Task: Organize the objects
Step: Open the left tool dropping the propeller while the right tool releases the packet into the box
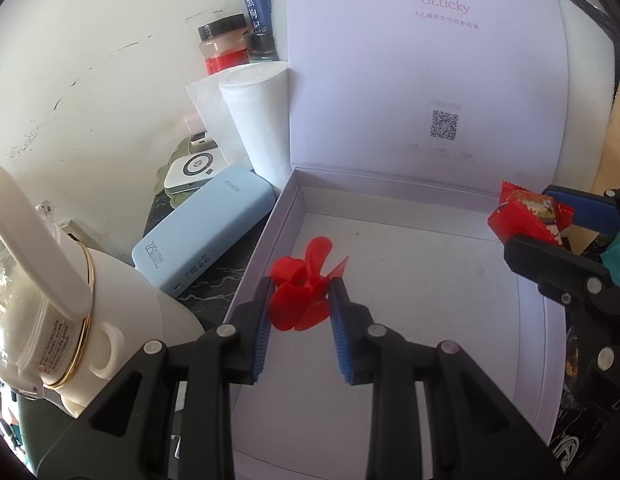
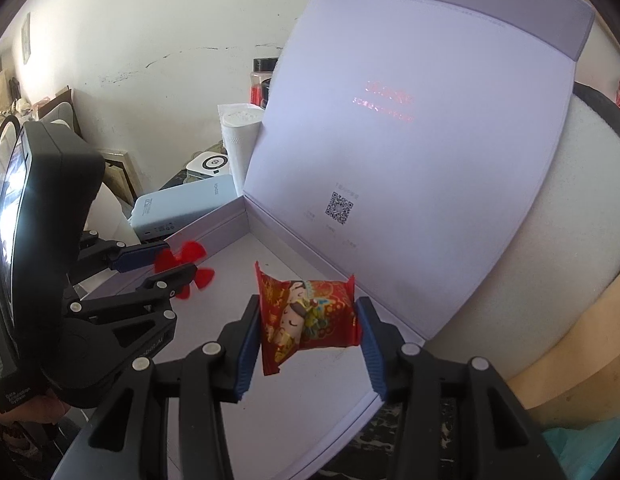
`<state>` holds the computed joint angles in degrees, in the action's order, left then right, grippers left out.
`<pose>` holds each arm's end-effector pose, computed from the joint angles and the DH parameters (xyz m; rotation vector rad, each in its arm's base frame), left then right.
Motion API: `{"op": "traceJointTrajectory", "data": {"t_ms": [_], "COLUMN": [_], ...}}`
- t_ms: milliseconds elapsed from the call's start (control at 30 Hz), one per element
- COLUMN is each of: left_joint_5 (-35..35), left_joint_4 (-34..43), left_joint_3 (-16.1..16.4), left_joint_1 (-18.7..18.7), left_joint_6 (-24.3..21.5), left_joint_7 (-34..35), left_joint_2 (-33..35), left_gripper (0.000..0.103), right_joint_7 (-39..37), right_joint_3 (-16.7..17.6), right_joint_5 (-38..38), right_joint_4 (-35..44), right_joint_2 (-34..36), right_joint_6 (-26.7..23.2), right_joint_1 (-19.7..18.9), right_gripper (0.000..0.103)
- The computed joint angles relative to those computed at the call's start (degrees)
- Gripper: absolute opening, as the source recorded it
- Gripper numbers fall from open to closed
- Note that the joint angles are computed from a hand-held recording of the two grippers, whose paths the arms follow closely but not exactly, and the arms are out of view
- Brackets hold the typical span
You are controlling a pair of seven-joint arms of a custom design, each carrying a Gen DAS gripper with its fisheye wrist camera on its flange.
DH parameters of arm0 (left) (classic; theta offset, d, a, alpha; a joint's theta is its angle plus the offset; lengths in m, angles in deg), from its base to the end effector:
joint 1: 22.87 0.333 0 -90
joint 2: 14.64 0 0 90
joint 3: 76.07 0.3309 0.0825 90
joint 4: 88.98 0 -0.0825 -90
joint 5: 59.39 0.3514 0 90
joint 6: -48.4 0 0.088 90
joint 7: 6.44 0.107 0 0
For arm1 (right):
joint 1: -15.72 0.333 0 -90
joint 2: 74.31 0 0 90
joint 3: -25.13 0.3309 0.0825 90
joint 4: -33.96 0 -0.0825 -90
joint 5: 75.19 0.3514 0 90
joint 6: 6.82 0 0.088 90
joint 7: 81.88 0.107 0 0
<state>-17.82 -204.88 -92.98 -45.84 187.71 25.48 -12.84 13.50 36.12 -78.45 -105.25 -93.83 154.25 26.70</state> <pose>0.4349 -0.3586 0.5052 -1.6677 1.9422 -0.5292 0.4144 0.1795 0.5447 -2.0633 1.4439 -0.6032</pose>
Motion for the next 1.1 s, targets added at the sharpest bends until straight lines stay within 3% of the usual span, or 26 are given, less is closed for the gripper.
{"op": "traceJointTrajectory", "data": {"t_ms": [233, 300, 367, 467, 1100], "left_joint_5": [-1.51, -1.94, -2.06, -1.29, -0.07], "left_joint_4": [1.06, 1.53, 1.75, 1.6, 2.57], "left_joint_3": [0.14, 0.08, 0.03, -0.18, -3.34], "left_joint_1": [-0.01, -0.17, -0.3, -0.52, -1.88], "left_joint_6": [-0.94, -2.0, -2.42, -2.52, -8.7], "left_joint_7": [0.4, 0.51, 0.4, -0.47, -2.42], "left_joint_2": [0.79, 0.78, 0.58, -0.38, -6.44], "left_gripper": [0.028, 0.034, 0.046, 0.053, 0.056], "right_joint_7": [0.2, 0.29, 0.51, 0.46, -2.67], "right_joint_3": [-0.39, -0.5, -0.36, -0.3, -0.33], "right_joint_5": [0.44, 0.65, 0.45, 0.47, 3.43], "right_joint_4": [0.31, 0.21, 0.03, -0.32, -2.26], "right_joint_2": [-0.17, -0.74, -1.57, -3.02, -12.4], "right_joint_6": [-0.44, -0.39, -0.56, -0.91, -4.1], "right_joint_1": [0.15, 0.07, -0.35, -0.76, -1.15], "right_gripper": [0.056, 0.063, 0.064, 0.063, 0.064]}}
